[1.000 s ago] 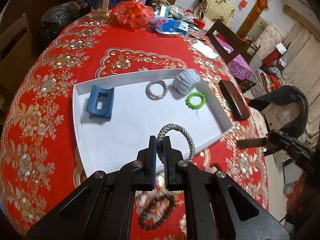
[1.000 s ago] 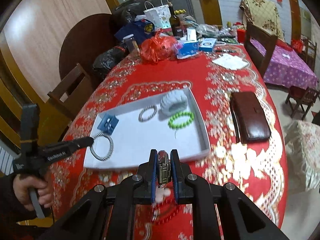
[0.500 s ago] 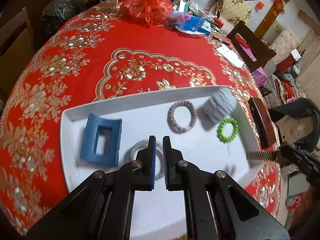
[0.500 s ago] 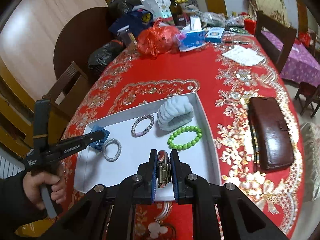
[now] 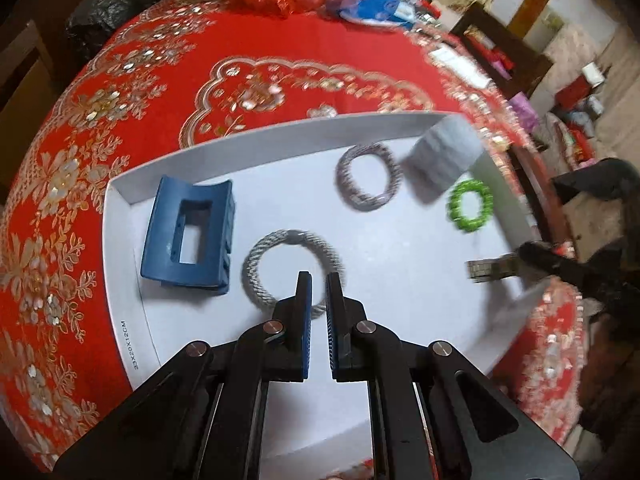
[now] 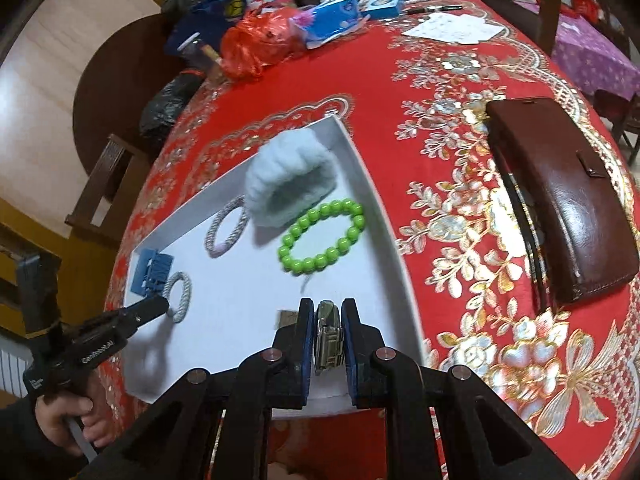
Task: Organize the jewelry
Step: 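Lower the bracelet and watch into the white tray and open both tools, then grasp the dark brown bead bracelet with the left tool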
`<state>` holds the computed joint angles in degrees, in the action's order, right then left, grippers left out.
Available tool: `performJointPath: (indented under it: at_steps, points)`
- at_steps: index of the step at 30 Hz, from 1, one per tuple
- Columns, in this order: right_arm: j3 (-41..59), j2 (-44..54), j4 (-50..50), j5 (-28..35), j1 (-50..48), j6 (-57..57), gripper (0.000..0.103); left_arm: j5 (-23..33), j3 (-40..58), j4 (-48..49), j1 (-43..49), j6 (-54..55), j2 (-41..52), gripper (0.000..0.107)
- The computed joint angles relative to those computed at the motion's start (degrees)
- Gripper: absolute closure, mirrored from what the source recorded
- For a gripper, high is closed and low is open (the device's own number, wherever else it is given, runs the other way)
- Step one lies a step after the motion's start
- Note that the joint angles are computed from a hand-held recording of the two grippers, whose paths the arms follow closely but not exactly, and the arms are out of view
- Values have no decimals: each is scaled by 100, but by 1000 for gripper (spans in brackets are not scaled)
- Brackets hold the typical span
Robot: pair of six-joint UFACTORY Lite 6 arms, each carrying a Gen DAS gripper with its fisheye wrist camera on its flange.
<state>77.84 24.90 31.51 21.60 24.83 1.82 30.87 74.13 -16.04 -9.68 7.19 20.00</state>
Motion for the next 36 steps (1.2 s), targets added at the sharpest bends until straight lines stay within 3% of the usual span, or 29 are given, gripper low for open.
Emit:
performJointPath:
  at_steps: [2, 6, 9, 15, 18, 20, 25, 29, 35, 36]
  points:
    - [105, 61, -505, 53, 1, 462, 89, 41, 235, 66, -24, -161, 298, 102]
    - [-165, -190, -142, -122, -51, 24, 68, 29, 787, 401, -109, -439, 809, 101]
    - [-454, -570, -157, -356, 20, -29, 67, 243, 1472, 360, -106, -466, 1300, 101]
    - [-1043, -1434, -1624, -430, 332, 1533, 66, 585, 2399, 203, -87, -229, 1865, 96]
    - [-1737, -2127, -2692, -468, 577, 2732, 66, 488, 1848, -68, -55, 32, 1359, 80]
    - [-2261, -2525, -3214, -428, 799, 3485, 65, 263, 1076, -295, -58, 337, 669, 61]
    - [-3406, -3203, -4081, -388, 1484, 5116, 65, 113, -816, -928, 30, 1203, -1328, 59]
    - [-4106, -3673, -5013, -365, 2221, 6786, 65, 442, -2249, -1247, 101, 1725, -3026, 59]
    - [-4590, -3935, -6169, -77, 3188, 8673, 64, 810, -3848, -1088, 271, 1883, -4503, 59]
    - [-4620, -3949, -6382, -38, 3311, 8954, 58, 849, -4065, -1083, 300, 1916, -4660, 59]
